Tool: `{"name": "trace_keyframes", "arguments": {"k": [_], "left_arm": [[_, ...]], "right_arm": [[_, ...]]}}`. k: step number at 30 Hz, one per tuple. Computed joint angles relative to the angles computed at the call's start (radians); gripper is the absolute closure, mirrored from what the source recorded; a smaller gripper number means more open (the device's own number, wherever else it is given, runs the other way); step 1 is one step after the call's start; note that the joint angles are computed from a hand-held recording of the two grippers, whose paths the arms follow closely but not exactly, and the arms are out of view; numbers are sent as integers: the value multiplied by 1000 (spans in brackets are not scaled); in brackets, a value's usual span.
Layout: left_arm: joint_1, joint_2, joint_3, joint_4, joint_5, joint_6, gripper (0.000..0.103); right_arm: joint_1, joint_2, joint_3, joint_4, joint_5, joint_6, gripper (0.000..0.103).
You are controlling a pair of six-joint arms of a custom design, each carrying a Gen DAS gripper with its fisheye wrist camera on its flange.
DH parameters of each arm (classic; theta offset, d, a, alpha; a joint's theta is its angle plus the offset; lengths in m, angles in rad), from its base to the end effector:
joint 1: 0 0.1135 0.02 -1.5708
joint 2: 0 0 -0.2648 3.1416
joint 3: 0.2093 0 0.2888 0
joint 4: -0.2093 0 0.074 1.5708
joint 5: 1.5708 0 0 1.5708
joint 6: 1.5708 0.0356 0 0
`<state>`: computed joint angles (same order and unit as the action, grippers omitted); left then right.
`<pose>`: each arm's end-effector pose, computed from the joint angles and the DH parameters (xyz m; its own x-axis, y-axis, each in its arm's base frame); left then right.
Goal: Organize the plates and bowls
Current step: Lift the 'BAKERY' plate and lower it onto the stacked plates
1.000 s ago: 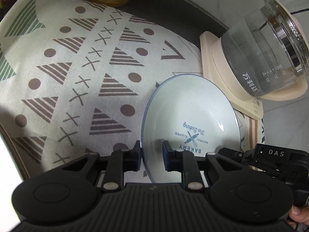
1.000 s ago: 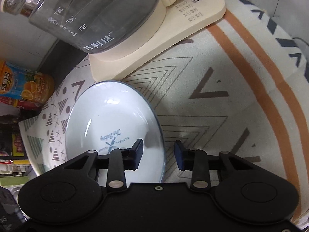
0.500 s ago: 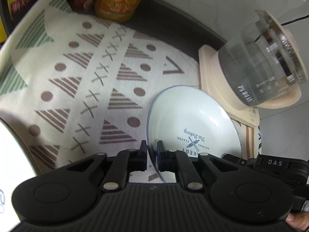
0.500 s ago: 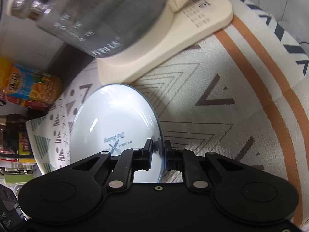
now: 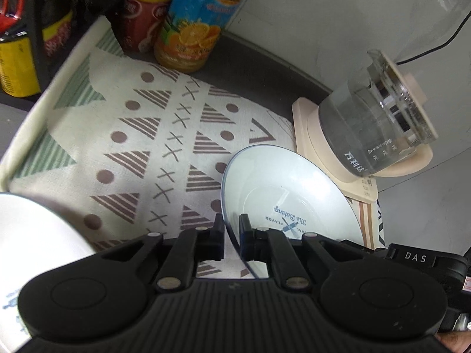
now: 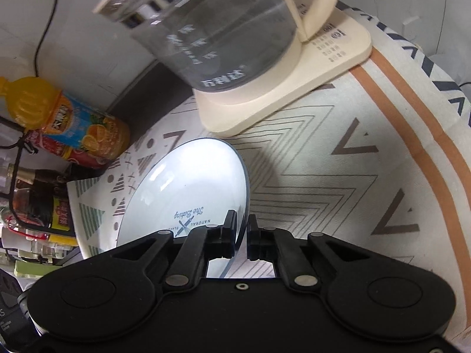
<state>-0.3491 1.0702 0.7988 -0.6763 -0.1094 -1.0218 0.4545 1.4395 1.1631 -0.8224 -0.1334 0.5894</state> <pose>0.2315 -0.0801 0.2391 -0.6372 -0.6704 -0.3802 -0.5048 0.7358 -0.4515 0.2883 0.1461 0.2593 -0.9373 0.1552 -0.3121 0.0380 0.9355 0.3512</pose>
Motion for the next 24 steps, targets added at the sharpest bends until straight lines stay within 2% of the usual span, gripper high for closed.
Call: {"name": "trace_keyframes", "arguments": {"k": [14,24], "left_arm": [[117,-323,-75,-207,37,115,96],[330,-512,-87,-374,175,323,96]], "right_arm": [[228,-62,-10,29,125,155,96],[423,-77,-31,53,249,324,96]]}}
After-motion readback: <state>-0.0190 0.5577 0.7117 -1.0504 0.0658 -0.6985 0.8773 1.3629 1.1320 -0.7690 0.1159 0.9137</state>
